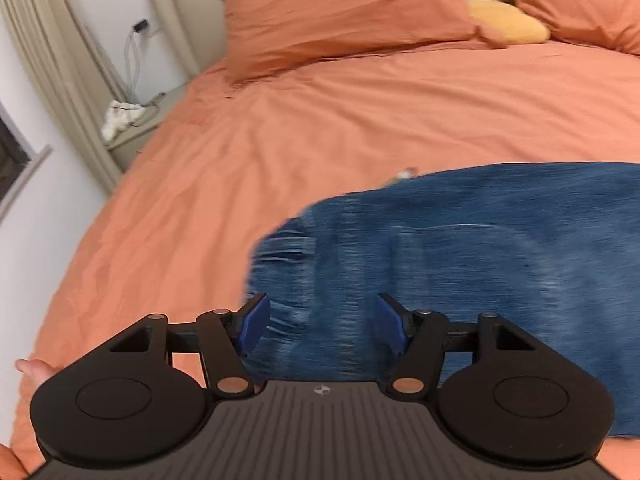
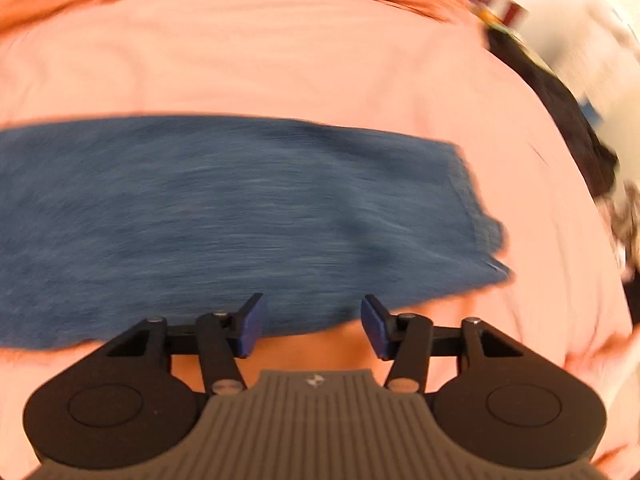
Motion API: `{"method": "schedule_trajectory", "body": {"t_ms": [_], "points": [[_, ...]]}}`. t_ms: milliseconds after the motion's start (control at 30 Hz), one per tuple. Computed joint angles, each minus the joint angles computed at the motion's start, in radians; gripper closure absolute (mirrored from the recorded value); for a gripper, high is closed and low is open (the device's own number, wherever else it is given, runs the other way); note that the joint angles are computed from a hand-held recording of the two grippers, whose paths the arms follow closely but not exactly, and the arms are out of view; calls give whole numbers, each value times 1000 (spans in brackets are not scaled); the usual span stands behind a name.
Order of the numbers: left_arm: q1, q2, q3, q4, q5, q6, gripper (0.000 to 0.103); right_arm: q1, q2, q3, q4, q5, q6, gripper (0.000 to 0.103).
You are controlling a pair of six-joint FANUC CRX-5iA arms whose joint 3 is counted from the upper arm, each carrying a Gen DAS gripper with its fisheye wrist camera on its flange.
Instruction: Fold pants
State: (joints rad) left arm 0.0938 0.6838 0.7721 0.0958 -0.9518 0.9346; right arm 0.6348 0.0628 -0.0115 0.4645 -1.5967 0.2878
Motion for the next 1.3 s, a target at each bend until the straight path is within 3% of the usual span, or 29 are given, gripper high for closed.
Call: {"method": "schedule_trajectory", "body": {"t_ms": [100,233,467,533,567,600,667,800,1000,1167,1300], "points": [[-30,18,29,-7,-66,40,35,-38,-102,-94,13,14,-134,63],[-71,23,26,-70,-93,105,37,-110,-231,-207,13,63,-297,62],[-121,96,125,-198,-214,210,44,-217,-400,-387,-39,276,-480,64],[-130,110,145,-226,-233,223,44,-235,-436,-432,-30,347,-530,77],[-135,115,149,-240,-235,234,44,-237,-444,-443,-20,365,-549,89],[-140,116,151,-255,-235,243,45,-239,-442,-440,-10,362,-556,99],[-151,114,150,-282,-233,249,47,-246,-444,-427,6,357,-521,103],[-160,103,130,-305,-216,247,49,-260,-380,-315,50,304,-375,103],[-146,86,91,-274,-183,246,49,-186,-358,-243,304,295,-332,103],[-151,75,69,-286,-161,242,49,-200,-335,-273,142,191,-306,103],[-150,80,77,-283,-169,227,49,-179,-371,-378,92,197,-389,103]]}}
